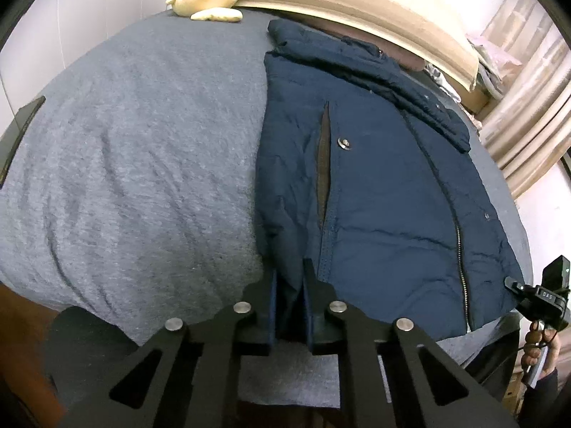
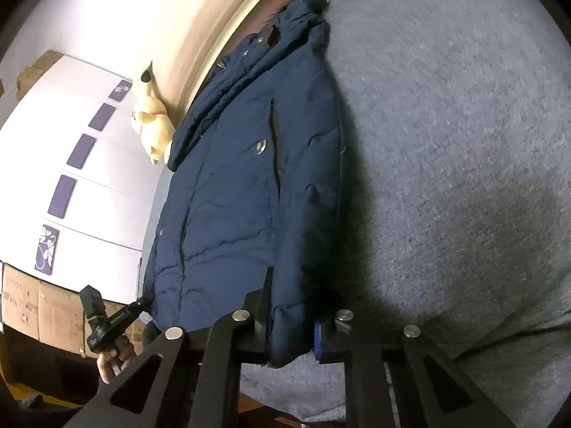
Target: Fold large clothes
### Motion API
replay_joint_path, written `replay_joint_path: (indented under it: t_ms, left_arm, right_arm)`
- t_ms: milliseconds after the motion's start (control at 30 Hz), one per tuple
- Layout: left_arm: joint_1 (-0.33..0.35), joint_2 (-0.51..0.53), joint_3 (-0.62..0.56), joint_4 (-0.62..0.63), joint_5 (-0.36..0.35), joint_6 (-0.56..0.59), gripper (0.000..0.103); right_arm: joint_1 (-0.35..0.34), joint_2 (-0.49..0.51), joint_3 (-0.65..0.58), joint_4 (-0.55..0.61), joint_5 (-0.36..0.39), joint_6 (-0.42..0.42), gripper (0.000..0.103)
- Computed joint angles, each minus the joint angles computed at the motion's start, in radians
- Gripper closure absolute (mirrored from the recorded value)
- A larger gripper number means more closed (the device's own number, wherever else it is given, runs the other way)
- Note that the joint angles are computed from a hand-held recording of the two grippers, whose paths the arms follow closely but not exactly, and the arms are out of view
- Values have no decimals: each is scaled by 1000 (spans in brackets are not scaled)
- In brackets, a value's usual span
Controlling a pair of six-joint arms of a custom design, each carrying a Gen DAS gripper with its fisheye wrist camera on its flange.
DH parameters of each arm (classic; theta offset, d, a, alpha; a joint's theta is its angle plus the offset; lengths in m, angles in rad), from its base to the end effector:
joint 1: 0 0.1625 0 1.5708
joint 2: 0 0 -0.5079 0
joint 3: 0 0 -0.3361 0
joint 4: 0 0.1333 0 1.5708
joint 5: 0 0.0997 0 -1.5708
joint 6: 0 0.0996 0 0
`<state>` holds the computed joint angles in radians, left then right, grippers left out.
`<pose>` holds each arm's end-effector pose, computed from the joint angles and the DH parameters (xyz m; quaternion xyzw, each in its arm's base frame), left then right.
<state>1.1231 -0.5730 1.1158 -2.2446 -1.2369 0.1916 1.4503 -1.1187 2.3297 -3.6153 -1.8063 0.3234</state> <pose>-0.2079 -0.8162 0.1840 0.2989 0.9376 -0.0852 0.1562 0.0517 -0.4887 0.3135 -0.2463 -0.8753 0.4108 0.0662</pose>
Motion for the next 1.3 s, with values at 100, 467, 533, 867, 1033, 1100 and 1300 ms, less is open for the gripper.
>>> replay_joint_path:
  t_ms: [100, 467, 533, 867, 1033, 1100, 1300]
  left_arm:
    - [0, -11, 14, -8, 2, 9, 92]
    - [9, -43, 43, 20, 3, 9, 93]
    - [11, -34, 27, 33, 1, 2, 93]
    - [49, -12, -35, 58, -87, -111, 68]
    - [50, -9, -34, 74, -95, -103, 59]
    - [46, -8, -36, 83, -96, -97, 58]
    - [32, 5, -34, 92, -49, -80, 79]
  right_arm:
    - [4, 1, -7, 10, -7, -6, 89]
    - [2, -12, 18, 34, -3, 11, 90]
    - [-3, -13, 2, 60, -1, 15, 90]
    - [-42, -10, 25, -26, 58, 26, 72]
    - [-53, -2, 12, -11, 89, 23, 72]
    - [-47, 0, 3, 4, 84, 11, 71]
    - [-38, 1, -4, 27, 65, -2, 86]
